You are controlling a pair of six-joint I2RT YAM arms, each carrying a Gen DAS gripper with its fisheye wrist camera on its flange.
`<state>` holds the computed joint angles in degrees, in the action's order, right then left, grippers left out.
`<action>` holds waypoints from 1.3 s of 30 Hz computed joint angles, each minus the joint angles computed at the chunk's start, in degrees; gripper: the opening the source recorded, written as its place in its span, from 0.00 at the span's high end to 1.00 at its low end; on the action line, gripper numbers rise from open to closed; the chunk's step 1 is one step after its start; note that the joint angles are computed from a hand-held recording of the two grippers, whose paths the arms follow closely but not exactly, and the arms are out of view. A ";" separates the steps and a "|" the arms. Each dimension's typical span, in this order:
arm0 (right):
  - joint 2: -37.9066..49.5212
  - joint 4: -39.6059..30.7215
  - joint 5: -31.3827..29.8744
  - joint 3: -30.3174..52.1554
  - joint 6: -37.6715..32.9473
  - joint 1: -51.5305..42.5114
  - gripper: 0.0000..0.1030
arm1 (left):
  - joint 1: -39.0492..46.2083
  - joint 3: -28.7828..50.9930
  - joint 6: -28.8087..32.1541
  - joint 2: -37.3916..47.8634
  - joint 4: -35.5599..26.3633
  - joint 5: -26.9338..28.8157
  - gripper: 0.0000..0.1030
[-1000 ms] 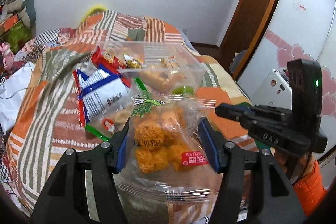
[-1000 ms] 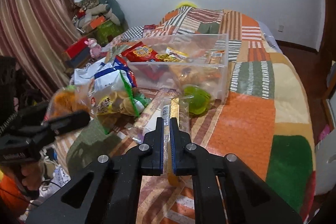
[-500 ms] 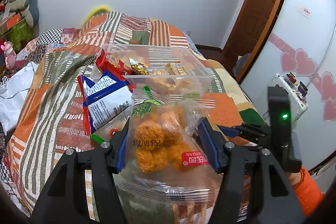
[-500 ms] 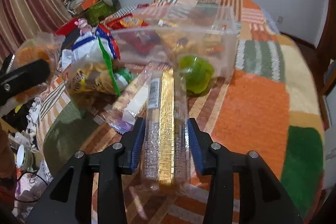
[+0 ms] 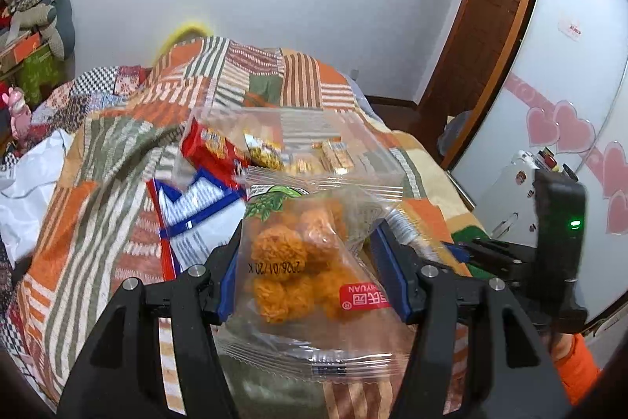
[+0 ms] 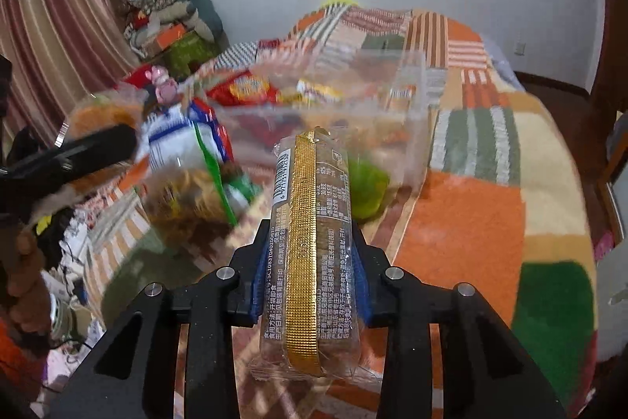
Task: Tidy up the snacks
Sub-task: 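Lift both held snacks and carry them toward the clear box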
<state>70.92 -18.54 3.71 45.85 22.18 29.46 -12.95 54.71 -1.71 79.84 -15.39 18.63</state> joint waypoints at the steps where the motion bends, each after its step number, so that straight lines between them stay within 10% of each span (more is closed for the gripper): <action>1: -0.32 -0.03 0.22 0.43 -0.22 -0.19 0.69 | -0.04 1.01 0.00 0.65 0.18 -0.32 0.42; 39: 24.76 2.28 -4.73 25.92 -6.33 -11.53 0.69 | 0.81 46.48 -1.50 38.63 -14.00 -2.31 0.42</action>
